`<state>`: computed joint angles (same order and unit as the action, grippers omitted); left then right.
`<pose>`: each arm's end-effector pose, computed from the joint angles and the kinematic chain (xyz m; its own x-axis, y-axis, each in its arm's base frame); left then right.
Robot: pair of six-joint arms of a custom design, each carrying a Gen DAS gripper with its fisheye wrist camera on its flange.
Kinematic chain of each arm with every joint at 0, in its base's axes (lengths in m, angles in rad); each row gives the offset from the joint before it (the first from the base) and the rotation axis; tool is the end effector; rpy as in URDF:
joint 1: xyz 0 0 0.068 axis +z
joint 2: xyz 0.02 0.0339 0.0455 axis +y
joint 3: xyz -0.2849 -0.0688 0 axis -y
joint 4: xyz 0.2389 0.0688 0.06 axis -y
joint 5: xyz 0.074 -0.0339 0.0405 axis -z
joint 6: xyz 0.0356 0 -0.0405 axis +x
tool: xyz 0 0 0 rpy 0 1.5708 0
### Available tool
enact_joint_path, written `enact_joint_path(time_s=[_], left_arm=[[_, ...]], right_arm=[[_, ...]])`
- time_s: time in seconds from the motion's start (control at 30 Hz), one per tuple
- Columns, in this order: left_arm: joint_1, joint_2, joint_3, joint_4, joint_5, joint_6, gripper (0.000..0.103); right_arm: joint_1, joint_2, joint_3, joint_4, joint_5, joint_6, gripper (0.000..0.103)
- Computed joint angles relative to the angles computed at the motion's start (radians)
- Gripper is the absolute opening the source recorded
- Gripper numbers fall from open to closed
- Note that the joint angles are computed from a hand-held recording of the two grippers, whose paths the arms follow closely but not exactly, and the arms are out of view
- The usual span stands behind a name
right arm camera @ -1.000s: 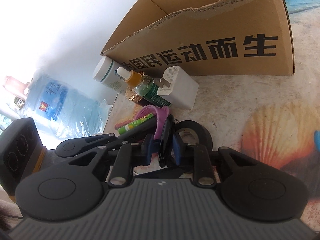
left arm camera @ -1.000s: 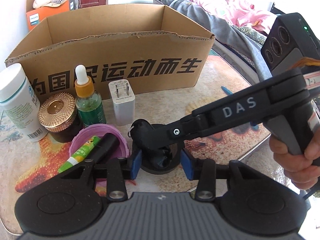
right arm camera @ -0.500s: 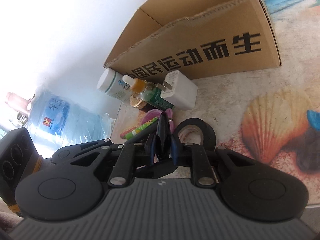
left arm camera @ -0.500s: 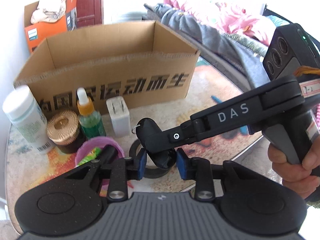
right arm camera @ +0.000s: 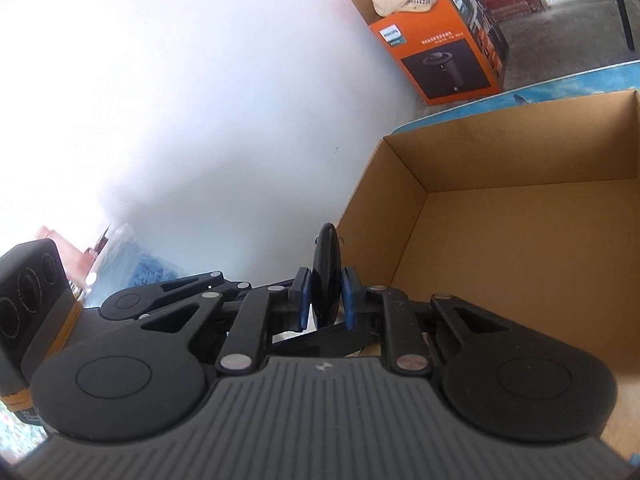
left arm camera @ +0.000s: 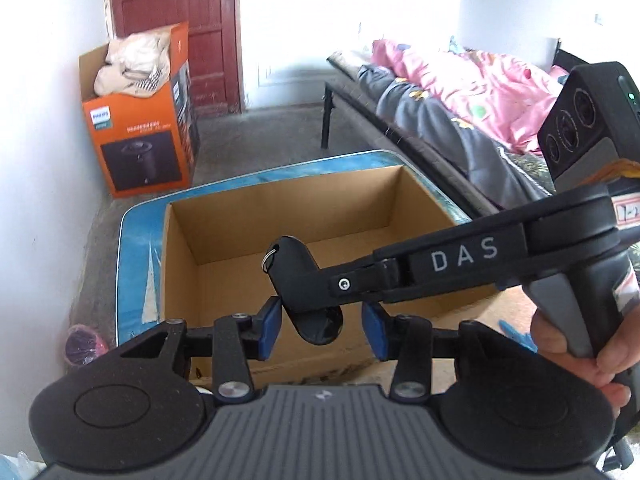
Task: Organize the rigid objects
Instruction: 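Carry the key fob into the cardboard box and open the right gripper, then lift the open right gripper out of the box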
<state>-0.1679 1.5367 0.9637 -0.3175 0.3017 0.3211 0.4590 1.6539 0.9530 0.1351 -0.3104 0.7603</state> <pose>0.3053 -0.0625 0.2352 -0.6188 0.4105 -0.6698 0.5682 0.8226 -0.0207 0.3143 0.1675 0.2314 -0.7983 0.3374 -0.4989 -0.1420 0.6995 0.7004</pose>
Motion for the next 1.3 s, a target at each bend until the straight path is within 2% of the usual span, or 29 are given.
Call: enact_joint_path(time_s=[0.13, 0.27, 0.43, 0.47, 0.53, 0.6, 0.67, 0.7, 0.73, 0.8, 1.0, 1.03, 1.17, 1.3], left_arm=[[0.010, 0.259, 0.240, -0.073, -0.059, 0.027, 0.044], [0.011, 0.420, 0.385, -0.107, -0.129, 0.024, 0.044], [0.004, 0.451, 0.387, -0.065, -0.186, 0.019, 0.048], [0.006, 0.447, 0.381, -0.059, -0.185, 0.020, 0.052], [0.001, 0.440, 0.367, -0.038, -0.206, 0.012, 0.049], [-0.010, 0.428, 0.345, -0.009, -0.249, 0.008, 0.049], [0.000, 0.432, 0.360, -0.035, -0.230, -0.012, 0.053], [0.007, 0.432, 0.370, -0.057, -0.207, -0.027, 0.055], [0.016, 0.427, 0.368, -0.062, -0.186, -0.033, 0.055], [0.037, 0.413, 0.364, -0.068, -0.143, -0.034, 0.060], [0.090, 0.274, 0.259, -0.040, -0.036, -0.043, 0.062], [0.096, 0.236, 0.228, -0.034, -0.017, -0.044, 0.063], [0.149, 0.073, 0.115, -0.048, 0.082, -0.006, 0.073], [0.198, -0.073, 0.004, -0.064, 0.156, 0.041, 0.080]], right_arm=[[-0.071, 0.250, 0.238, -0.077, -0.087, 0.052, 0.015], [-0.116, 0.443, 0.412, -0.114, -0.146, 0.139, 0.015], [-0.124, 0.611, 0.593, -0.175, -0.138, 0.209, 0.015], [-0.123, 0.638, 0.630, -0.196, -0.131, 0.214, 0.015], [-0.116, 0.686, 0.690, -0.229, -0.113, 0.227, 0.017], [-0.112, 0.736, 0.762, -0.279, -0.117, 0.227, 0.020], [-0.113, 0.755, 0.783, -0.292, -0.121, 0.241, 0.025], [-0.115, 0.762, 0.795, -0.303, -0.124, 0.239, 0.032], [-0.116, 0.759, 0.791, -0.302, -0.123, 0.238, 0.035], [-0.121, 0.738, 0.758, -0.274, -0.121, 0.233, 0.050], [-0.122, 0.557, 0.531, -0.150, -0.110, 0.213, 0.051], [-0.131, 0.485, 0.430, -0.103, -0.112, 0.198, 0.051], [-0.121, 0.257, 0.177, 0.020, -0.109, 0.159, 0.051], [-0.090, -0.036, -0.106, 0.119, -0.076, 0.121, 0.053]])
